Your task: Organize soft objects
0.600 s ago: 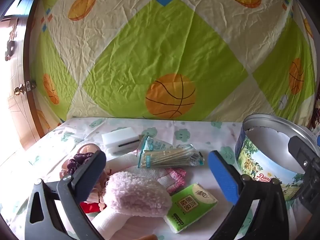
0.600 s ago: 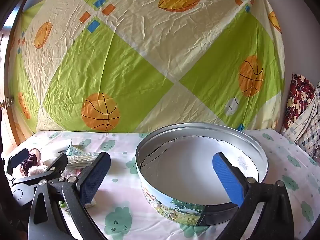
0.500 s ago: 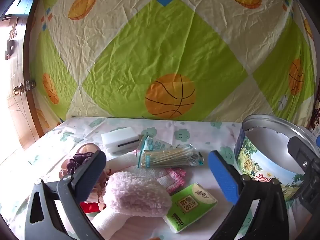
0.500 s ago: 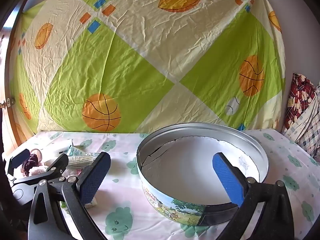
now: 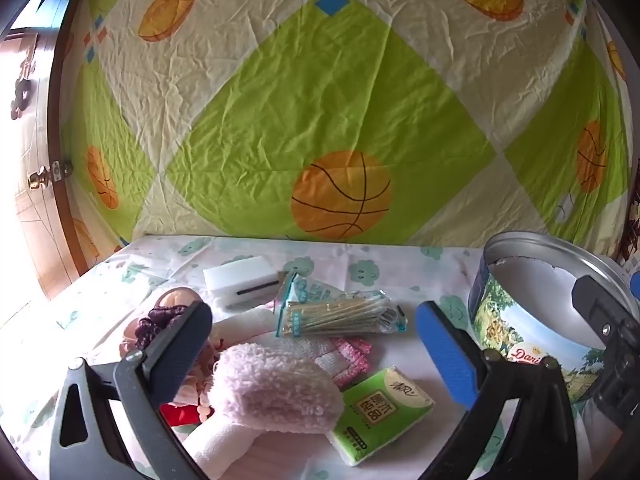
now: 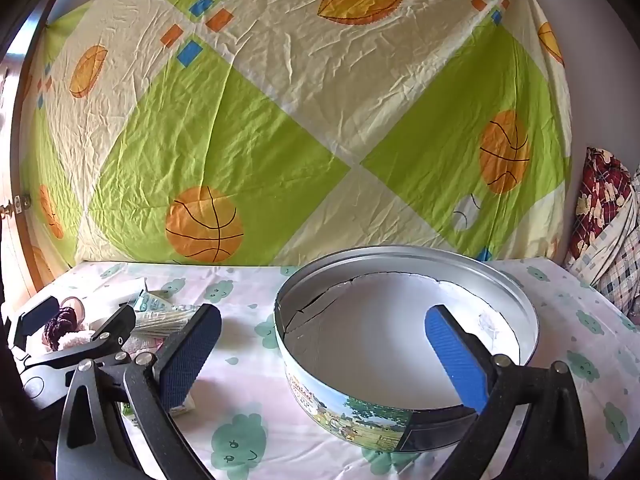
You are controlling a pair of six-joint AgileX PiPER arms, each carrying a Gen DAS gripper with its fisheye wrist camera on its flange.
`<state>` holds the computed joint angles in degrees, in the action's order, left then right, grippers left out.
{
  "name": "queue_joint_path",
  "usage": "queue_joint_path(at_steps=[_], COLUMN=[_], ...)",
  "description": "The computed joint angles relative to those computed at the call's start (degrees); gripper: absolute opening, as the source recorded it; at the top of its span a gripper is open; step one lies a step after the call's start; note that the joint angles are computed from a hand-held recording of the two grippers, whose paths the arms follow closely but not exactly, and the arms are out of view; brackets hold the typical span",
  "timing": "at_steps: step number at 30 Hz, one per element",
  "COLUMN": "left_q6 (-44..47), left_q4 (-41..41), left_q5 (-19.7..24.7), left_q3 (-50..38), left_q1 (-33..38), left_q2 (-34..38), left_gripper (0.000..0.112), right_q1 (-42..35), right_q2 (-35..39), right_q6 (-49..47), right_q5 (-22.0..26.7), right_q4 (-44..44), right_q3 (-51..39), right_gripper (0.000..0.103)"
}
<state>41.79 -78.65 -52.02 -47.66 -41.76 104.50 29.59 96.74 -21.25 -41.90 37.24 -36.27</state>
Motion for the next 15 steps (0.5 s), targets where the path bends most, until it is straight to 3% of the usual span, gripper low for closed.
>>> queue_joint_path(at_steps=[15], left_q6=[-0.2], left_q4=[0.0], left_q5=[0.6], left_q3=[0.1], left_q1=[0.3], left_q2=[0.1], left_gripper=[0.103], right_q1=[0.5], right_q2=[0.2], right_q6=[-0.5], right_q5=[-0.5], right_q4=[0.6], right_q3=[-0.1], right_gripper=[0.103])
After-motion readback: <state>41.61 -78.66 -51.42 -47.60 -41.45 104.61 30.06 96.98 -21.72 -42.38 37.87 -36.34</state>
